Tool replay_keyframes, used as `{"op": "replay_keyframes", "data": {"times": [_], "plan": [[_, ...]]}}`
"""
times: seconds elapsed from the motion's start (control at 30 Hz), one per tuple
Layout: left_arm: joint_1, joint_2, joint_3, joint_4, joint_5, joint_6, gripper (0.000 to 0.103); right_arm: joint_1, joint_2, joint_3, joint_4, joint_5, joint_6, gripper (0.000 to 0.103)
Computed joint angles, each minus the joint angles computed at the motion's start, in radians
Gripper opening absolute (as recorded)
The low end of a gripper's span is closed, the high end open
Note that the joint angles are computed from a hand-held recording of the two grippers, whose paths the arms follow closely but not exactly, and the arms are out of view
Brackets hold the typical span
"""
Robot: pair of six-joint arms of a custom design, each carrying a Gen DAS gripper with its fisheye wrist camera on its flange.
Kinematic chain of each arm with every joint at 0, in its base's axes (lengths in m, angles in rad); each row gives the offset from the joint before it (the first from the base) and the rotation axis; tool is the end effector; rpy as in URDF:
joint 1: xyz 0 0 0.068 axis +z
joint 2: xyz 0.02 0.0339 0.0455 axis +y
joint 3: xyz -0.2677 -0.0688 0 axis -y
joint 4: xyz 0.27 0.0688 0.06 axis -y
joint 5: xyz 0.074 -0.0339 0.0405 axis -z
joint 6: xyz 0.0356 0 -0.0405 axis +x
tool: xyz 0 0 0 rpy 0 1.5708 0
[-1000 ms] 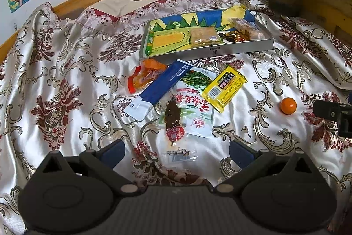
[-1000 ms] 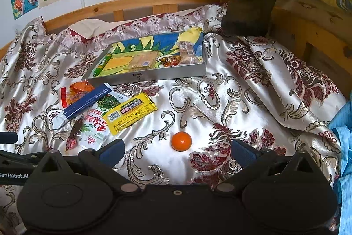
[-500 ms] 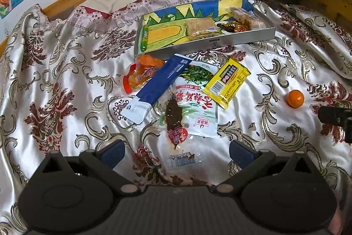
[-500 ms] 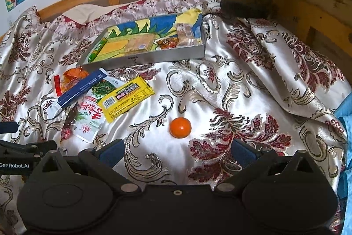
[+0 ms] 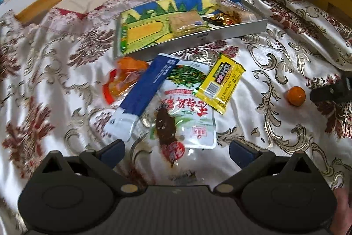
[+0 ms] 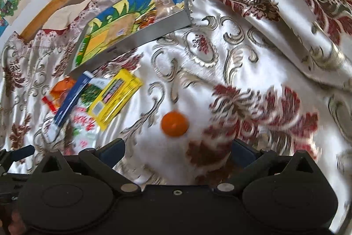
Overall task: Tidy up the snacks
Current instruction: 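Grasp the yellow packet with the left gripper while the right closes on the tangerine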
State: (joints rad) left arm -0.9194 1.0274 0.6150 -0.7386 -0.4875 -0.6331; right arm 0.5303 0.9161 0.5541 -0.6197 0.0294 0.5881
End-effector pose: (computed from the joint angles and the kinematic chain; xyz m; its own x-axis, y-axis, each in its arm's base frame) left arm 0.1321 -0.1457 0.1931 -0.7936 0.1787 -0.5817 0.1455 0.9839 0.1037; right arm 0.1658 0.0960 0.1952 -0.8694 0.1331 -0.4758 -0.0110 0.9576 0.2879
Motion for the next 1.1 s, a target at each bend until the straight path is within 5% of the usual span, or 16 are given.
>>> {"op": "replay_keyframes", "data": {"times": [0.2,0.53,0.67,0.77,1.0,1.1], "plan": [[0.033,0.082,-0.038,0.188,-0.015,0.153,0.103,-0.087,0.157,0.009,0.136,-0.105,-0.062,0.085],[-0.012,0.239,-0.071,0.572,-0.123,0.473,0.103,0.019,0.225,0.022,0.174,-0.009,-0.123,0.055],[0.044,0.304,-0.054,0.642,-0.043,0.512,0.101,0.02,0.223,0.024,0.165,-0.003,-0.133,0.049],[0.081,0.369,-0.035,0.683,-0.02,0.529,0.095,0.008,0.232,0.027,0.168,-0.013,-0.123,0.048],[0.069,0.475,0.002,0.722,-0.021,0.648,0.061,0.03,0.241,0.038,0.155,0.011,-0.121,0.048],[0.058,0.522,0.016,0.75,-0.033,0.676,0.06,0.038,0.253,0.045,0.157,0.022,-0.117,0.047]]}}
